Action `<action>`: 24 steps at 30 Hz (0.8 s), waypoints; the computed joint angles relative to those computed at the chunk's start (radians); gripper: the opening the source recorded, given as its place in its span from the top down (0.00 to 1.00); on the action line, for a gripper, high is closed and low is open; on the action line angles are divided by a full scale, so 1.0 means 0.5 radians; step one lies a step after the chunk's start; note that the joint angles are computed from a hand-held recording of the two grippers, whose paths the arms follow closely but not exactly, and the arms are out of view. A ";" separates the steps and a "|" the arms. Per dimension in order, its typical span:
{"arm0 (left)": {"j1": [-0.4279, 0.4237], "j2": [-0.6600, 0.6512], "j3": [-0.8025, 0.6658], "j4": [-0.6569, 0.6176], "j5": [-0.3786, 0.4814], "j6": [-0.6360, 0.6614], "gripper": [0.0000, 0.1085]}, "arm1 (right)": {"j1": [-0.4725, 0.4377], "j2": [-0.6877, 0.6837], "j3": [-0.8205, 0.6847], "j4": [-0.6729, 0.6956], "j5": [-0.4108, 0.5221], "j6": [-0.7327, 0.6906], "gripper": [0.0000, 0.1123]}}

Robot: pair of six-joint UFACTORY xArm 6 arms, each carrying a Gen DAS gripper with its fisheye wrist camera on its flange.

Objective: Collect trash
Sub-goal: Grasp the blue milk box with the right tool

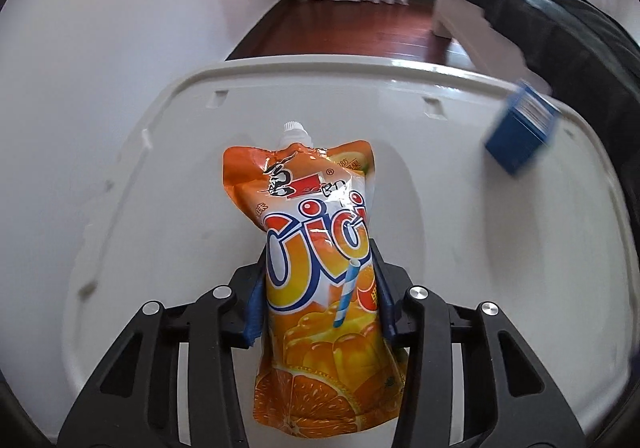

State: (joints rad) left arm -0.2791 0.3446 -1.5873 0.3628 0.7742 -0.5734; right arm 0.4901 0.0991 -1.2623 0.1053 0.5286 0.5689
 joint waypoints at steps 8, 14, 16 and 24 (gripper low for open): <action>0.012 -0.609 0.650 -0.140 -0.161 0.207 0.61 | 0.046 0.062 -0.026 -0.327 -0.028 0.209 0.15; 0.008 -0.656 0.777 -0.107 -0.321 0.103 0.61 | 0.103 0.177 -0.135 -0.628 -0.031 0.263 0.15; -0.002 -0.628 0.751 -0.128 -0.304 0.119 0.61 | 0.101 0.229 -0.198 -0.684 -0.040 0.255 0.15; -0.010 -0.584 0.681 -0.291 -0.257 0.200 0.61 | 0.035 0.851 -1.048 -0.967 0.047 0.325 0.13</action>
State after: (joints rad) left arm -0.2839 0.0525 -1.2468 0.2173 0.6455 -0.4736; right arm 0.5075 0.5246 -1.7865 -0.3780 0.5520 0.7313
